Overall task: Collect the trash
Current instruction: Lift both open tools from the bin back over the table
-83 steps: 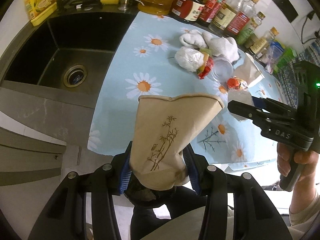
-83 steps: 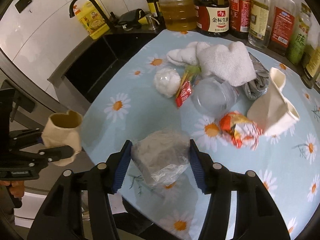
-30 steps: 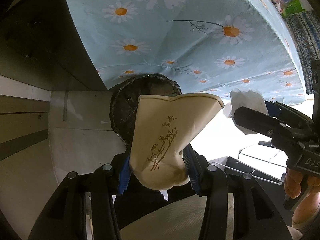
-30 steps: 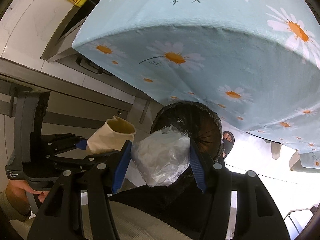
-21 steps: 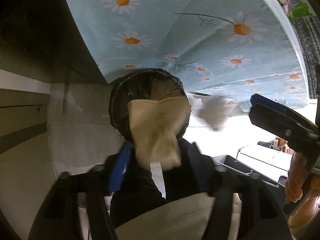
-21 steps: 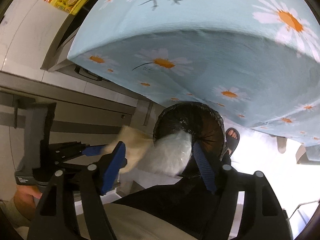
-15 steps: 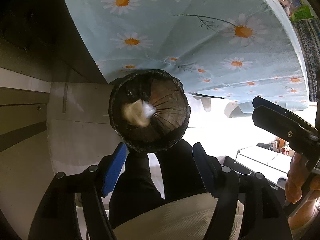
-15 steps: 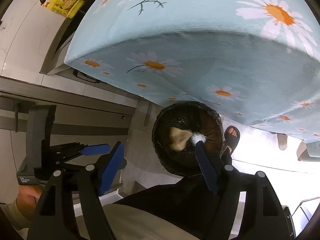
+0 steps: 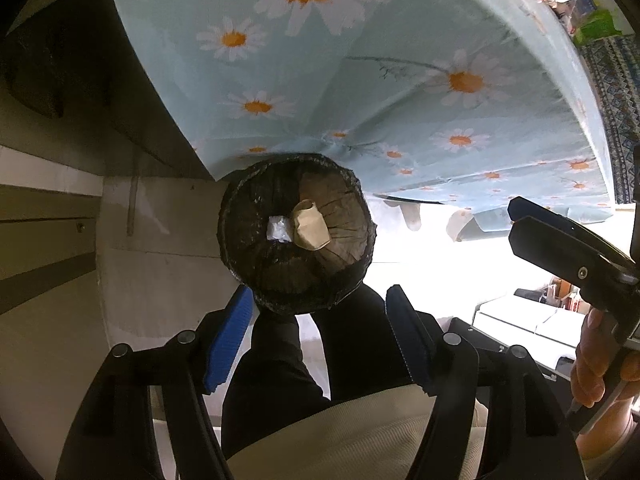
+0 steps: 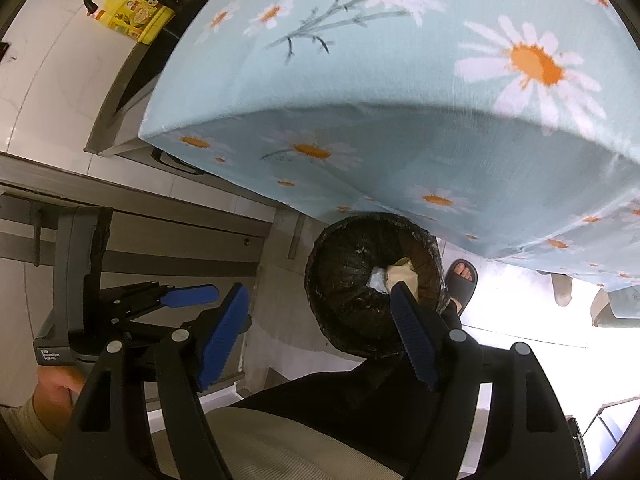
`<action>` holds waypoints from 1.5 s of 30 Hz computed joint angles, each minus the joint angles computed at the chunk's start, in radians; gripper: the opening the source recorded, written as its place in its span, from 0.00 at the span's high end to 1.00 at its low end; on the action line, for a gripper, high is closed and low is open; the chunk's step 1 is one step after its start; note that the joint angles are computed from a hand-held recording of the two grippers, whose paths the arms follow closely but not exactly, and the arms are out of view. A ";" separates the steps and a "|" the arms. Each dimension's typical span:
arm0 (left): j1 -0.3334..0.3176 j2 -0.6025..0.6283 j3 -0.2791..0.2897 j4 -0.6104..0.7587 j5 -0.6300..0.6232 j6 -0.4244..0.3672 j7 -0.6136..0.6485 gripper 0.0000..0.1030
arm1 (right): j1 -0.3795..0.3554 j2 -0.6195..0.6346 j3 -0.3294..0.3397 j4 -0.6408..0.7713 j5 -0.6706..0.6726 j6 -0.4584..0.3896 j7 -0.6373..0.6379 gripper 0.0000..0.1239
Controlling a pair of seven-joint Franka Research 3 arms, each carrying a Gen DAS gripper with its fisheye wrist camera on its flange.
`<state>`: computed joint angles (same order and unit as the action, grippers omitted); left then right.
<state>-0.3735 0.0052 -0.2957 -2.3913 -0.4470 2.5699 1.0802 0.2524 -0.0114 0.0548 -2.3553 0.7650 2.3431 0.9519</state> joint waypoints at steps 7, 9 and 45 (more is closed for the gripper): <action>-0.006 -0.044 0.004 0.002 0.056 0.009 -0.031 0.35 | 0.001 -0.061 -0.007 -0.011 0.007 0.010 -0.009 0.41; -0.009 -0.058 0.008 0.002 0.069 0.012 -0.037 0.35 | 0.004 -0.081 -0.009 -0.015 0.008 0.017 -0.006 0.41; 0.061 0.114 0.031 0.439 0.455 -0.026 -0.155 0.37 | -0.098 0.163 -0.034 0.415 -0.077 0.104 0.040 0.41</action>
